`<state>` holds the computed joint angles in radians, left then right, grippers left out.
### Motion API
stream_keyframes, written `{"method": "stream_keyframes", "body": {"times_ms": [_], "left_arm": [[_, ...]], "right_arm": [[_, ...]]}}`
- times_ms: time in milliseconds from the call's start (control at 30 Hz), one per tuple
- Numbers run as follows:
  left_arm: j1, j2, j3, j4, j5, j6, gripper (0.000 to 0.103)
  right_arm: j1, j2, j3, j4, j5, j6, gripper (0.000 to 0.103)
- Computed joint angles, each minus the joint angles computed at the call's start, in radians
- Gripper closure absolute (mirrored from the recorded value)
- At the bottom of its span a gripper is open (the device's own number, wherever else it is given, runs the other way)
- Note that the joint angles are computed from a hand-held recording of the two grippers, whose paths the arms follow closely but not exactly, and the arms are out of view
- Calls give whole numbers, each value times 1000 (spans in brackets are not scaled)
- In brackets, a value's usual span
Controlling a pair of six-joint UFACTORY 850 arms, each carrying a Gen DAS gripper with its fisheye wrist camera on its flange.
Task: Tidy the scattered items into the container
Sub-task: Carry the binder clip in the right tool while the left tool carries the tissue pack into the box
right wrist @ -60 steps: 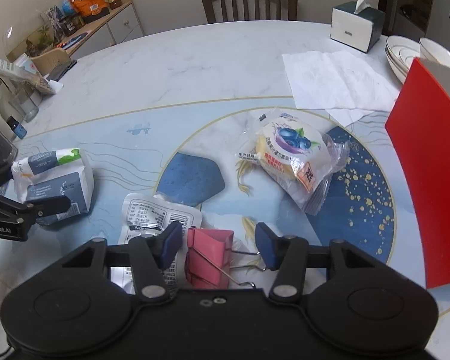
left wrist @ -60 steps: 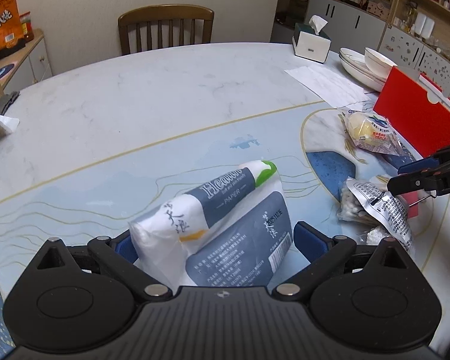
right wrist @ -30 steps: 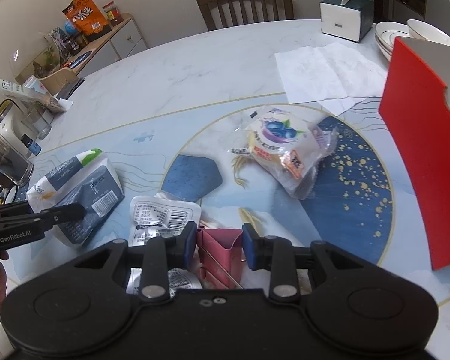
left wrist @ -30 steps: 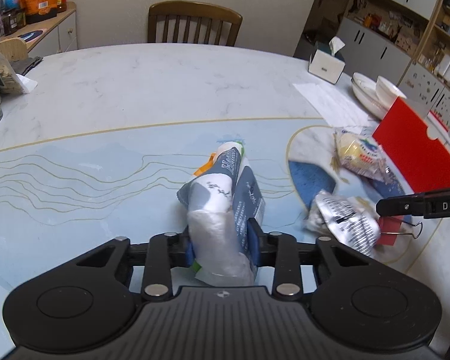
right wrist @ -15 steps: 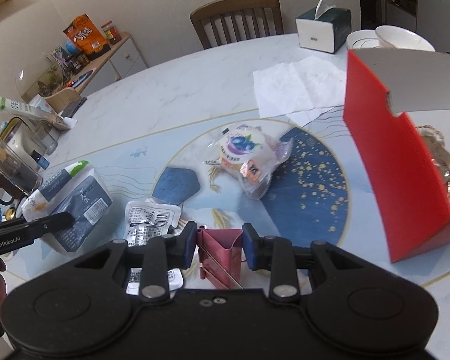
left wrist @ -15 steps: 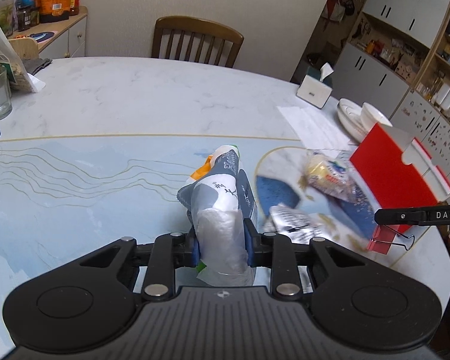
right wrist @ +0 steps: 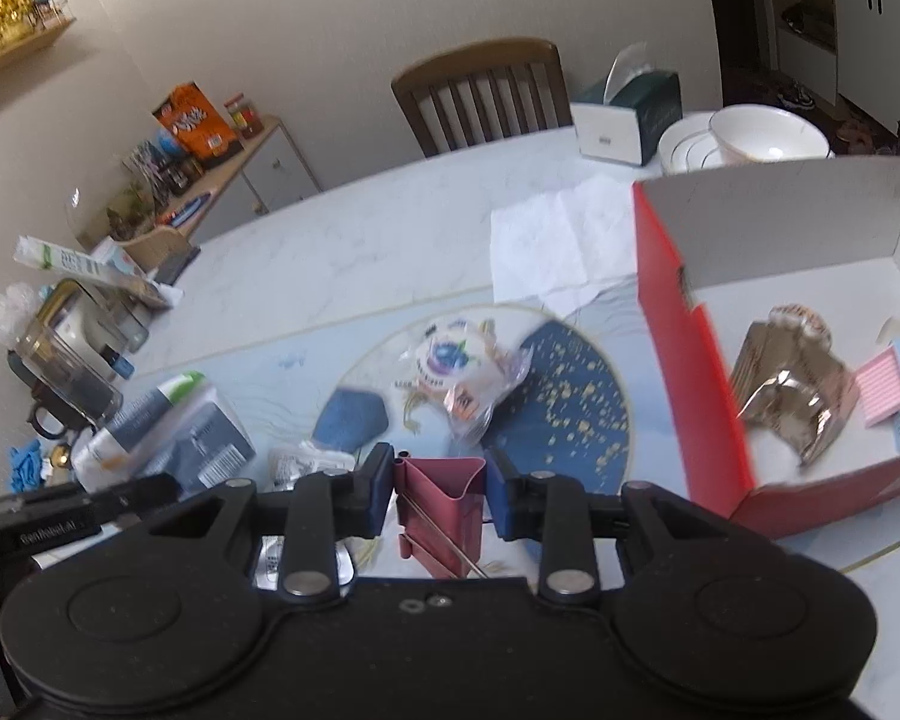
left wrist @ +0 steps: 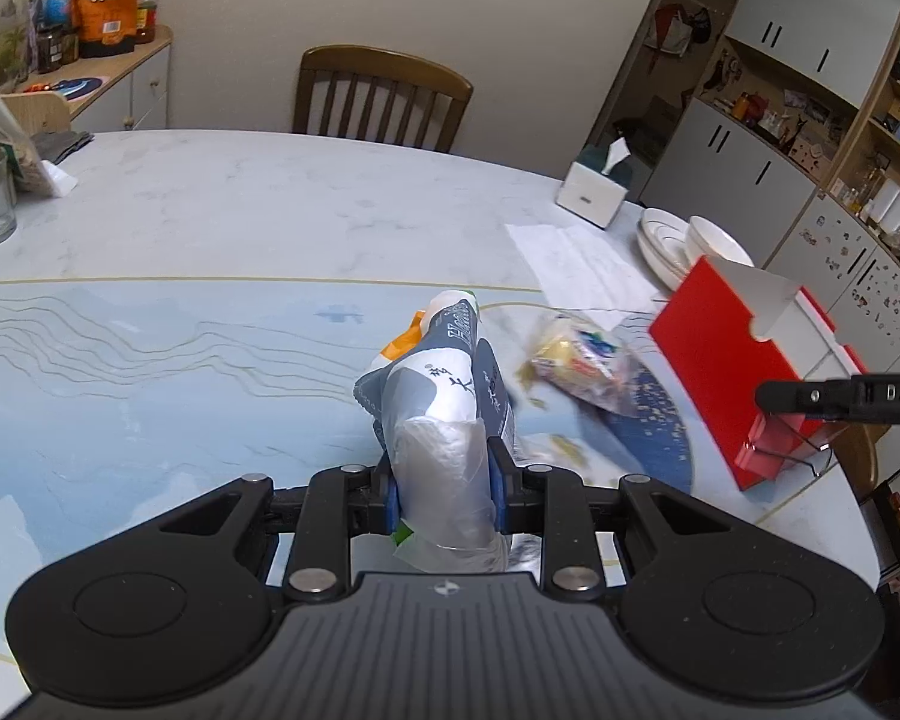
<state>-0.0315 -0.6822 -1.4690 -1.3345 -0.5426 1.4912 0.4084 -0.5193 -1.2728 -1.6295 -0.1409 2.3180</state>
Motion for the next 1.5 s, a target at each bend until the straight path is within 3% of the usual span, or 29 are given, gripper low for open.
{"method": "stream_keyframes", "body": {"times_ms": [233,567,933,1500], "left_arm": [[-45,44,39,-49,16,35,78],[-128,71,51,-62,51,29,78],[-241,47,-13,-17,49,21,78],[-397,-80,-223,126,32,-58,77]], "right_arm": [[-36,65,65,-358,-14,329,72],[-99,123,142,-677,-32,615,72],[-175,178,227,-844,-64,757,72],[-287,215,307,-832,-96,713,72]]}}
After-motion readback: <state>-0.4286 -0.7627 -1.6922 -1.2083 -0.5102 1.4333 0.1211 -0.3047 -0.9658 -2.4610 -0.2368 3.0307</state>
